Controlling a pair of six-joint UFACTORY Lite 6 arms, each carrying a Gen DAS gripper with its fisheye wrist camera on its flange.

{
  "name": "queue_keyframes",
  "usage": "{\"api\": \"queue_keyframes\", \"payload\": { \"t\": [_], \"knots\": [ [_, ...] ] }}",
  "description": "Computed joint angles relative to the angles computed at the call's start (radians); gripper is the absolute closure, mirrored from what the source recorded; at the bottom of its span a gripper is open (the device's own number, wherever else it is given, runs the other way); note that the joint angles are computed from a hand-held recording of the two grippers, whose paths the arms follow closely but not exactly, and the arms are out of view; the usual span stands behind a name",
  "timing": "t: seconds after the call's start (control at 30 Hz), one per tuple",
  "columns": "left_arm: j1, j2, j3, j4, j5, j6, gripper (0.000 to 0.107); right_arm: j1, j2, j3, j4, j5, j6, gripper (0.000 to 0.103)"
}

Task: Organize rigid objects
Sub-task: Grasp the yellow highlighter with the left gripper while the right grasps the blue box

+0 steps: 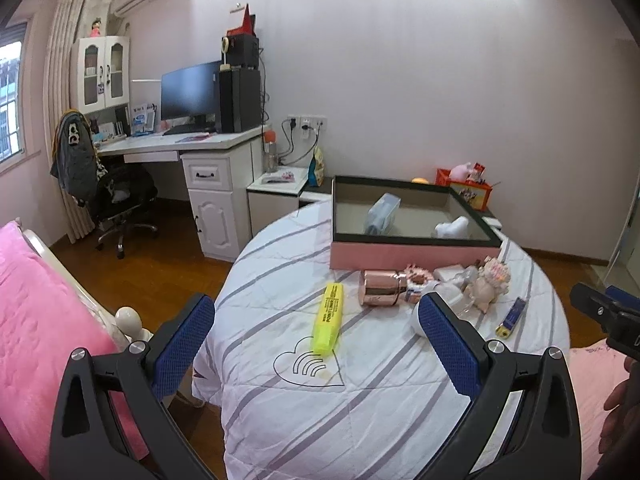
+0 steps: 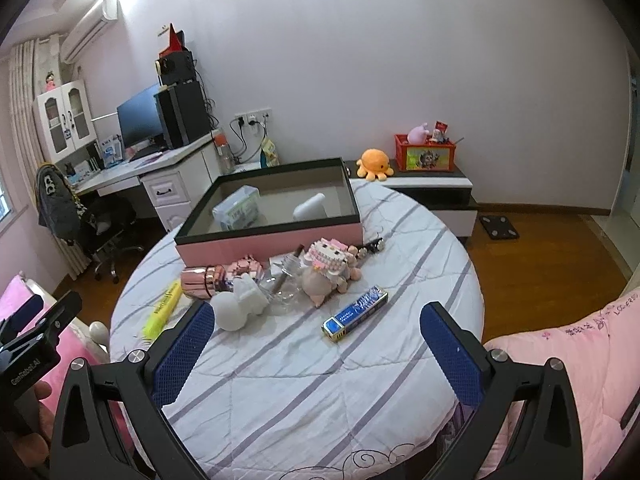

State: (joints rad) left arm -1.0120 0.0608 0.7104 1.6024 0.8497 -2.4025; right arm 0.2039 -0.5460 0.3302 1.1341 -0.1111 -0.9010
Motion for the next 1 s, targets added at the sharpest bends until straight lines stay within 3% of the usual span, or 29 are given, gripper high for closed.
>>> {"api": "queue_keyframes", "payload": {
  "t": [0.3, 0.53, 0.73, 0.87, 1.0],
  "knots": [
    [0.224, 0.268, 0.147, 0.188, -0.209, -0.049, 0.004, -0.051, 0.352, 0.1, -0.577, -0.057, 0.615, 0.0],
    [0.358, 0.495, 0.342, 0.223, -0.335, 0.04, 0.004, -0.061, 0.547, 0.194, -0.617, -0.098, 0.661, 0.0],
    [0.407, 0.641, 0.52, 0.096, -0.394, 0.265, 0.004, -0.094, 0.735, 0.33, -0.582, -0.097, 0.641, 0.0],
    [0.437, 0.727, 0.628, -0.012, -0.477, 0.412, 0.014, -0.111, 0.823, 0.394, -0.593, -0.096, 0.663, 0.0],
    [0.466, 0.734, 0.647, 0.011, -0.54, 0.399, 0.02, -0.119, 0.889, 0.444, -0.592, -0.092, 0.679, 0.0]
  ]
}}
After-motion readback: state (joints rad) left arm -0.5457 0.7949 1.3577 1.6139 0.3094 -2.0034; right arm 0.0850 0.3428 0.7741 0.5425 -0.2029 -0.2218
